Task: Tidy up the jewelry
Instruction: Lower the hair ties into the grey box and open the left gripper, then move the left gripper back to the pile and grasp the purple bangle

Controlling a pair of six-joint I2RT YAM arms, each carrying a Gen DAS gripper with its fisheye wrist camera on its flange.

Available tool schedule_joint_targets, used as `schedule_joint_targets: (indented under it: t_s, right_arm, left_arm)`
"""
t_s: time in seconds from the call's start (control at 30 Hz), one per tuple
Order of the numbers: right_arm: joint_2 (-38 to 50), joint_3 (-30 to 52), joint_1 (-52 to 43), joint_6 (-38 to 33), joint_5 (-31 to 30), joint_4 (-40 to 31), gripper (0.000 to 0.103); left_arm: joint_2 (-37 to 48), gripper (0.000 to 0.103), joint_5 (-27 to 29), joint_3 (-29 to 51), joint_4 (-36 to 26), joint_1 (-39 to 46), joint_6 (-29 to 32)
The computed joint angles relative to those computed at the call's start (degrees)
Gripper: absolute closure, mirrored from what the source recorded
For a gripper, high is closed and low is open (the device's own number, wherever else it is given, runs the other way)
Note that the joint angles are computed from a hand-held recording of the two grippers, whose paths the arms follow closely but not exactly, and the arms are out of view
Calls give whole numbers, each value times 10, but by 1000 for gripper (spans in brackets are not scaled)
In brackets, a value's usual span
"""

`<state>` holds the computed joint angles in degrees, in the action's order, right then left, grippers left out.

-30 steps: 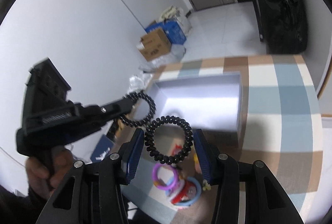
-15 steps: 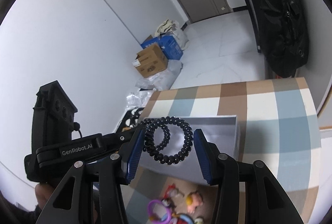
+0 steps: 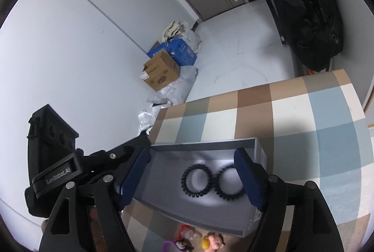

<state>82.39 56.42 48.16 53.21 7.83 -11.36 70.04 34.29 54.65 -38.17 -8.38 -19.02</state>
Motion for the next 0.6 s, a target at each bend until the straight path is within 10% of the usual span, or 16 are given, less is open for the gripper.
schedule_joint_targets:
  t_s: [0.6]
  right_arm:
    - [-48,-4,54,16,87,-59,7]
  left_arm:
    - [-83,38,-105,-11,-50,-30,35]
